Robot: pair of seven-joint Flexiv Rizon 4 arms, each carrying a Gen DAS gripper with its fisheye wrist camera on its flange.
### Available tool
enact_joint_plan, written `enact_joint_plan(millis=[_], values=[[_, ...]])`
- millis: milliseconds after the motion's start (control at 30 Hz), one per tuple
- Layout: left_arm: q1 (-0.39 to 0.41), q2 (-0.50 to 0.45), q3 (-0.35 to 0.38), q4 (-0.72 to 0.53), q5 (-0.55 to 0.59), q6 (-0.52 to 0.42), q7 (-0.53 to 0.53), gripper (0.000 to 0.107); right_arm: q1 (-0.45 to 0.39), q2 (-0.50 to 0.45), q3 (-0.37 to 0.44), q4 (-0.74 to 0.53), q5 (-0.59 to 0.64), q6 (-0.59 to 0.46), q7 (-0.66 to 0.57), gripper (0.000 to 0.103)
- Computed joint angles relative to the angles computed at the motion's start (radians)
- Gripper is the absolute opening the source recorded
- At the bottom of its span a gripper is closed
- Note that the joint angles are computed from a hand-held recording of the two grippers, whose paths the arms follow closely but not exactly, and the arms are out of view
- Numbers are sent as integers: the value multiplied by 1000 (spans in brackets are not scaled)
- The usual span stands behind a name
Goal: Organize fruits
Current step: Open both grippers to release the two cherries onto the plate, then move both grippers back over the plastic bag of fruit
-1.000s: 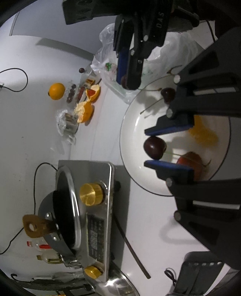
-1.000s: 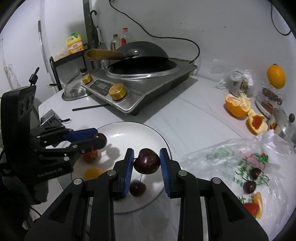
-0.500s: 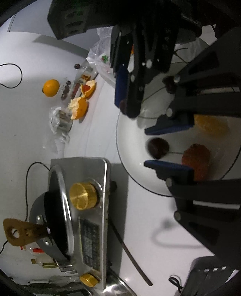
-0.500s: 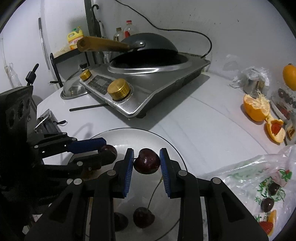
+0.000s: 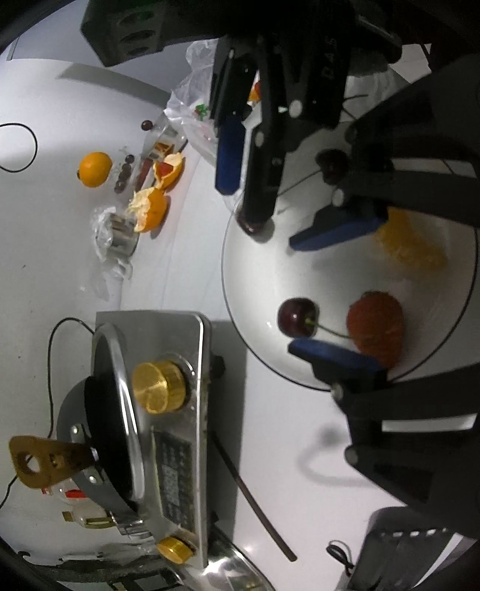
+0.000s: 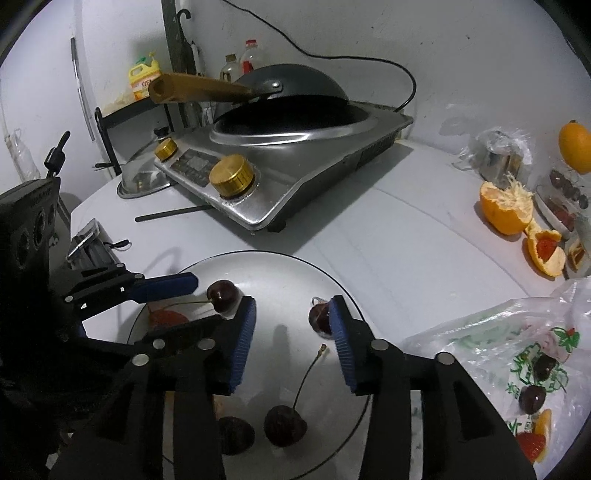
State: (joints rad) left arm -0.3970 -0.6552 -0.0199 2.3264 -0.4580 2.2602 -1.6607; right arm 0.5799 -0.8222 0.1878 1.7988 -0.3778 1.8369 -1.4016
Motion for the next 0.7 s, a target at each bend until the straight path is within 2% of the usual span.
enact_joint_plan(millis=[267,333,700], values=[[-88,28,22,15,-111,21,48,56,39,68,-57,90,60,73,-12,49],[-106,35,20,22,-138,35,56,66,45,85,-66,116,76,93,-19,49],[-215,63,-13,17,-338,78,144,68,43,169,-80,242,155,188,-73,49]])
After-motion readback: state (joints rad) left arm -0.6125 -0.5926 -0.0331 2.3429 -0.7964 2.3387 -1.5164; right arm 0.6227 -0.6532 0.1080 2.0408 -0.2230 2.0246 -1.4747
